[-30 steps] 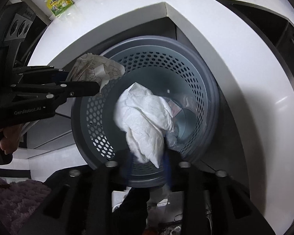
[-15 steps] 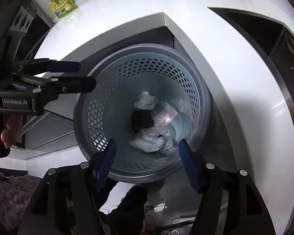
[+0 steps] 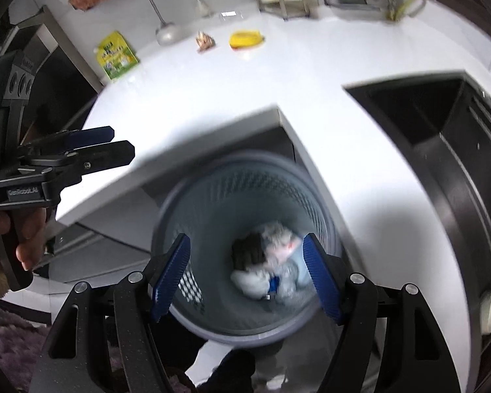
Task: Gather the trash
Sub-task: 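Open both tools to drop the tissues into the basket, then move both tools back over the counter toward the wrapper and yellow lid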
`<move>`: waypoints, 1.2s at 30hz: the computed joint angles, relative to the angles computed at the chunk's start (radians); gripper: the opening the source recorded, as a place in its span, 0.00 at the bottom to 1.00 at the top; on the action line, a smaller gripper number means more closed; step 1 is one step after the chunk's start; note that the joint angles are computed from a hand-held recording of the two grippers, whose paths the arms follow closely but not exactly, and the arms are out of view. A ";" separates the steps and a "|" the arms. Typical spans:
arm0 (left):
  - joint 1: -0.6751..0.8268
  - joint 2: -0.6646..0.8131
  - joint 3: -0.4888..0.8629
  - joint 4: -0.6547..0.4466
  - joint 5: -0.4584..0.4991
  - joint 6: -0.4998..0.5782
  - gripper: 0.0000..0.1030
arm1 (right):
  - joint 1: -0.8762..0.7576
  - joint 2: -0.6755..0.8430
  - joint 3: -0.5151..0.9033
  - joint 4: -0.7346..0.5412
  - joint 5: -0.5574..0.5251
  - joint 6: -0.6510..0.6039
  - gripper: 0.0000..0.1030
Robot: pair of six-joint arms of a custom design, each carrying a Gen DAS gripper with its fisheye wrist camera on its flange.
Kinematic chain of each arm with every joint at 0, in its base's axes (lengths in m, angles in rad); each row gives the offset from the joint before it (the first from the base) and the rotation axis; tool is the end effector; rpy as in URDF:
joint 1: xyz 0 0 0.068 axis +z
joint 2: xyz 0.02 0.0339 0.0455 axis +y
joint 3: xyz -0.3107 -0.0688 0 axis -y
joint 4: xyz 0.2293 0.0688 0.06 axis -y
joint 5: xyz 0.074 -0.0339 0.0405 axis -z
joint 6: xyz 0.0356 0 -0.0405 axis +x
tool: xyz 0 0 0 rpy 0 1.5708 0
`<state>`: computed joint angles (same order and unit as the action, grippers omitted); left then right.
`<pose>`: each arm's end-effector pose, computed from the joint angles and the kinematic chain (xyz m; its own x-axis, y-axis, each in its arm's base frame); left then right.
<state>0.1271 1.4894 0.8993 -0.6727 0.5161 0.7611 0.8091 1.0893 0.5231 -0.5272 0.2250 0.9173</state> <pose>0.2507 0.0143 0.2454 -0.6581 0.5207 -0.5439 0.6796 0.7217 -0.1314 0.1105 0.1043 0.2200 -0.8766 0.2023 -0.4367 0.1008 0.9644 0.2443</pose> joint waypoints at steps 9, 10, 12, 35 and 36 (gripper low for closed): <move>0.011 0.188 0.269 0.024 -0.006 -0.088 0.85 | -0.262 0.163 0.148 0.109 -0.073 -0.224 0.70; 0.010 0.231 0.325 0.014 -0.011 -0.101 0.85 | -0.284 0.192 0.167 0.124 -0.082 -0.245 0.70; 0.007 0.287 0.402 0.001 -0.020 -0.115 0.85 | -0.341 0.258 0.217 0.155 -0.100 -0.285 0.70; -0.063 1.096 1.653 -0.461 -0.075 -0.179 0.87 | -0.612 1.072 1.014 0.179 -0.182 -0.409 0.71; -0.063 1.116 1.690 -0.479 -0.075 -0.181 0.87 | -0.615 1.089 1.033 0.171 -0.184 -0.410 0.71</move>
<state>0.0637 2.6052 2.5897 -1.1520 0.4409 0.5803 0.1945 2.1780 1.5565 -0.3561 0.0407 0.5072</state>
